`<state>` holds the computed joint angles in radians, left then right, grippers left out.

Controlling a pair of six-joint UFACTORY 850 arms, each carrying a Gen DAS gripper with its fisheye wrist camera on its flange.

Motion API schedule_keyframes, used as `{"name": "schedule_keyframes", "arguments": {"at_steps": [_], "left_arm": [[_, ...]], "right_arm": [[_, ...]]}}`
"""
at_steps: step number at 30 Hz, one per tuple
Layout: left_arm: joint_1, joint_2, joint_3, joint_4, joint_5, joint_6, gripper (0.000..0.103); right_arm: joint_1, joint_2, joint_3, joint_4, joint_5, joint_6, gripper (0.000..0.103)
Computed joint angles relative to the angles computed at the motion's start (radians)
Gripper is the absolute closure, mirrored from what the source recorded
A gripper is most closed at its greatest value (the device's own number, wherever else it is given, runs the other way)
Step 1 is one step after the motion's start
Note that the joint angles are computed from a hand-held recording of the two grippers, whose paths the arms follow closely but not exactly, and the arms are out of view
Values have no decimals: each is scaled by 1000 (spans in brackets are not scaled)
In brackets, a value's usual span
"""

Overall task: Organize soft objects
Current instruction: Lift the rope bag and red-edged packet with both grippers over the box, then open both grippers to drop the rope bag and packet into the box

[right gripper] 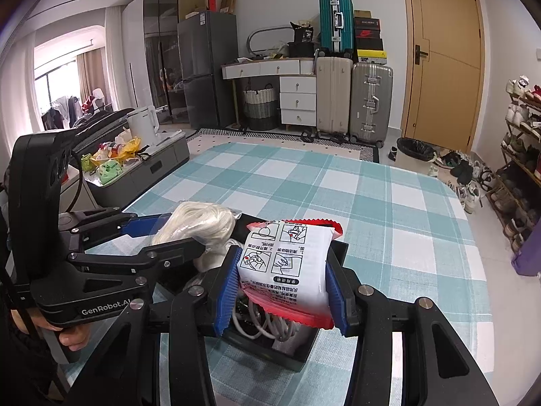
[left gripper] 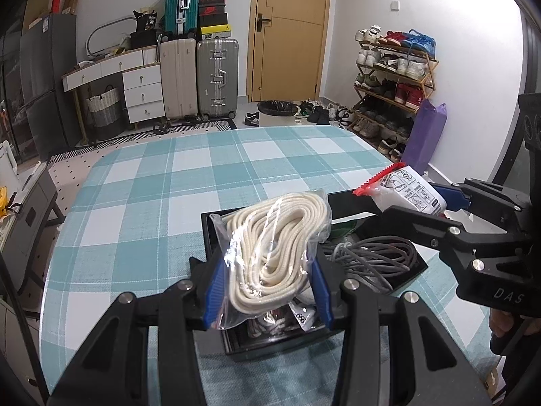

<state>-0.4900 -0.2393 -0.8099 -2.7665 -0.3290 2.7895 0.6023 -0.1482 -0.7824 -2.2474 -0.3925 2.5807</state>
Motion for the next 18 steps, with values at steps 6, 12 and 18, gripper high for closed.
{"name": "schedule_keyframes", "arguments": {"at_steps": [6, 12, 18], "left_arm": [[-8, -27, -29, -48, 19, 57, 60], [-22, -51, -50, -129, 44, 165, 59], [-28, -73, -66, -153, 76, 203, 59]], "right_arm": [[-25, -27, -24, -42, 27, 22, 57], [-43, -54, -47, -82, 49, 46, 57], [-59, -93, -74, -125, 79, 91, 57]]}}
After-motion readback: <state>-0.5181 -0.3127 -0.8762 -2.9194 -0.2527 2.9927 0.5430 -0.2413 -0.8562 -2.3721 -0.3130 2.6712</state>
